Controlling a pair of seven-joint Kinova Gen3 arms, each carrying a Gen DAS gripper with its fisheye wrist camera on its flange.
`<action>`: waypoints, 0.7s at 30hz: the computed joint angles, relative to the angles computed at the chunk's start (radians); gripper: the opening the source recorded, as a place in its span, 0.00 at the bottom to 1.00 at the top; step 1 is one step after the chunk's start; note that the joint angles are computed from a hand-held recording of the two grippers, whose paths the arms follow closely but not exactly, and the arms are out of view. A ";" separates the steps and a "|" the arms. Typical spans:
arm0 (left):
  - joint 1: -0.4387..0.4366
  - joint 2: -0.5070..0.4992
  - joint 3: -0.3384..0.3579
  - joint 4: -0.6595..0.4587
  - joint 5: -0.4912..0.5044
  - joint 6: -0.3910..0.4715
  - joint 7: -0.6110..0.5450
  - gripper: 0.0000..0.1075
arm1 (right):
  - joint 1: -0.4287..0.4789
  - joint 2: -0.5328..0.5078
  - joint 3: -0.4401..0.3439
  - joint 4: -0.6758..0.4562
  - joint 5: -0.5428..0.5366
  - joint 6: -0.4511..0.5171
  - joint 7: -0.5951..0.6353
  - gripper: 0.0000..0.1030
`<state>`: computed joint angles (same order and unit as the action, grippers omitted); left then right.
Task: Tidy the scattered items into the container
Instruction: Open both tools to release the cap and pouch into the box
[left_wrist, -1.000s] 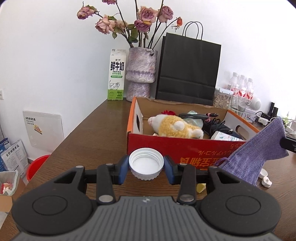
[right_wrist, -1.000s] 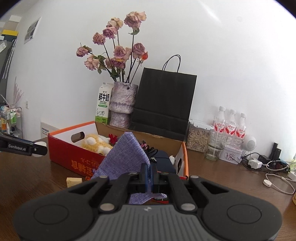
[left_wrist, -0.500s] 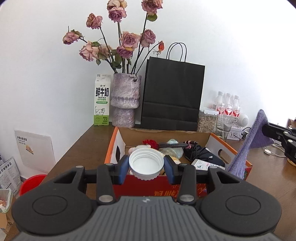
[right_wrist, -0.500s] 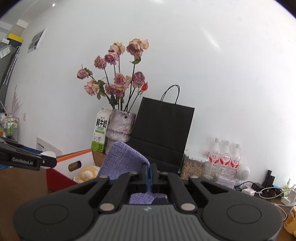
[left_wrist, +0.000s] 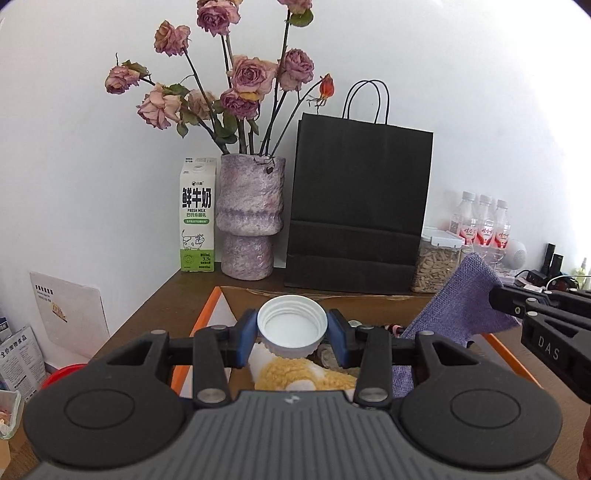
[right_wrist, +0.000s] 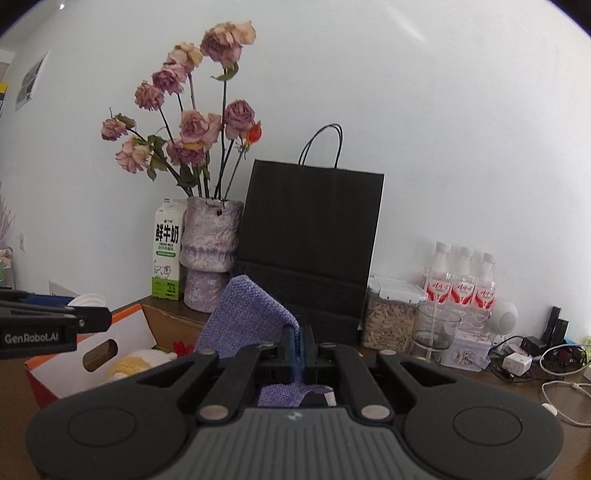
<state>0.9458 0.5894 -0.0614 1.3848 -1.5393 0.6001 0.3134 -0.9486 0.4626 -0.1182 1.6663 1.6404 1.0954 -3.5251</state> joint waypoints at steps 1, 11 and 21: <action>-0.009 0.014 0.006 -0.020 0.017 0.001 -0.028 0.39 | 0.011 0.007 0.001 -0.004 0.000 -0.017 -0.005 0.01; 0.063 0.105 -0.105 -0.118 0.128 0.072 -0.123 0.96 | 0.088 0.008 0.008 -0.003 -0.023 -0.188 -0.004 0.77; 0.058 0.069 -0.080 -0.053 0.037 0.090 -0.007 0.96 | 0.049 0.004 -0.015 0.029 0.032 -0.136 -0.015 1.00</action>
